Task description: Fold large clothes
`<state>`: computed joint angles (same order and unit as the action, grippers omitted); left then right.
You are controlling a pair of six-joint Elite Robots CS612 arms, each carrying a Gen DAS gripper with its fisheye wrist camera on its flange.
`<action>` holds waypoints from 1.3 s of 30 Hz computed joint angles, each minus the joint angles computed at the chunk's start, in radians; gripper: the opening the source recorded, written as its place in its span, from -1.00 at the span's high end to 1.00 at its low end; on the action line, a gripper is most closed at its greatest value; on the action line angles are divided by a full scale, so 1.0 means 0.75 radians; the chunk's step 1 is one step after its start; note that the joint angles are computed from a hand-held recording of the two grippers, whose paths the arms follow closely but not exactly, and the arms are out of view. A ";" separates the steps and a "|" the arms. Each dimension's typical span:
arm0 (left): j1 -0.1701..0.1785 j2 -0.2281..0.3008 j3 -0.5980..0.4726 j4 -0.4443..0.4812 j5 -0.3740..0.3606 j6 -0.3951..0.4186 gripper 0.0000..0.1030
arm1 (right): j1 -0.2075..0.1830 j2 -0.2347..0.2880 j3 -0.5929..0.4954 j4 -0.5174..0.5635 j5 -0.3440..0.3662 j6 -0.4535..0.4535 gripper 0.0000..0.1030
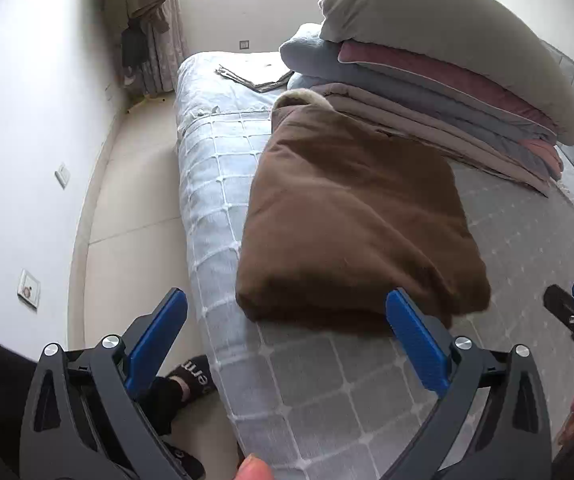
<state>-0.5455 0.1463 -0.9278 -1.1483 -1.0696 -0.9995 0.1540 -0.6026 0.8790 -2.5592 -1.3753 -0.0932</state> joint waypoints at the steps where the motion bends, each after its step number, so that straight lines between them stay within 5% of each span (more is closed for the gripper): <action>1: -0.006 0.006 -0.015 0.009 0.006 -0.009 -0.87 | 0.005 -0.012 0.024 -0.014 -0.017 -0.001 -0.87; 11: -0.034 0.041 -0.066 0.084 0.036 -0.029 -0.87 | 0.044 -0.052 0.157 -0.090 -0.213 -0.018 -0.87; 39: -0.032 0.053 -0.030 0.036 -0.025 0.023 -0.87 | 0.050 -0.034 0.148 -0.058 -0.209 -0.003 -0.87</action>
